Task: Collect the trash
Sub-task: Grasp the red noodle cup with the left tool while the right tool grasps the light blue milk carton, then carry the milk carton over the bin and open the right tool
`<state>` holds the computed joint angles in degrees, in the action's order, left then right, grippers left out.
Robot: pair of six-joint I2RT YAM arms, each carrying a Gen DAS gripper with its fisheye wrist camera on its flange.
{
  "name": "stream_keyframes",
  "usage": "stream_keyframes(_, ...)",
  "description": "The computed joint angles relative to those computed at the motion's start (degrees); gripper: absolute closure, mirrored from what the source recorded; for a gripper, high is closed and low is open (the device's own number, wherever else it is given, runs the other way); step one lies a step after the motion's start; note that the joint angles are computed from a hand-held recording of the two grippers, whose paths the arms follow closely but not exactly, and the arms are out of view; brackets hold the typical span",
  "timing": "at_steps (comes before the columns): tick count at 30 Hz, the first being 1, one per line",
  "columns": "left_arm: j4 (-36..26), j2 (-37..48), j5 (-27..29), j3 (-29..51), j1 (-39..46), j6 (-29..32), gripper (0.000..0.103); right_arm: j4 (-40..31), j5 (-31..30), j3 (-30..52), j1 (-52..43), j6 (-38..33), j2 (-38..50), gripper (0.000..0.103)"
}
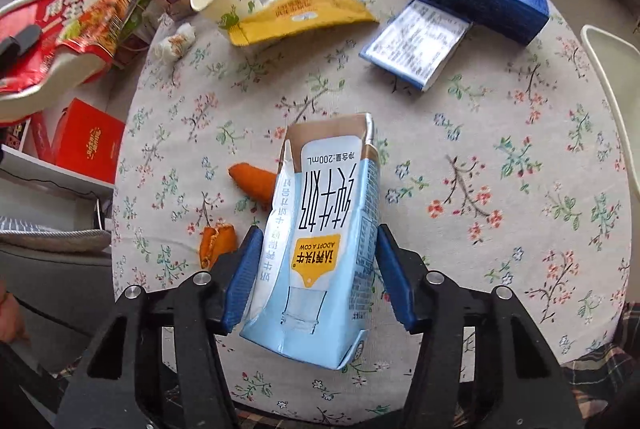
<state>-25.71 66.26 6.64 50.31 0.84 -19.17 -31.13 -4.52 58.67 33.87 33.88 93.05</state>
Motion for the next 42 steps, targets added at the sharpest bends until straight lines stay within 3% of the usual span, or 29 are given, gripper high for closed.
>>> stream_keyframes(15,0.9,3.4,-3.8,1.9,-4.3,-2.7,0.065,-3.8,1.8,10.4,-9.4,-11.9,-4.7,0.051)
stream_keyframes(28,1.4,6.0,-9.8,4.5,-12.3,-4.6,0.065,1.5,1.6,8.6,-15.4,-19.8,-6.8,0.051)
stream_keyframes(42,4.1,13.5,-13.9,7.7,-21.5,-6.2,0.065,7.5,1.4,3.2,-29.2,-25.1,-11.1,0.051)
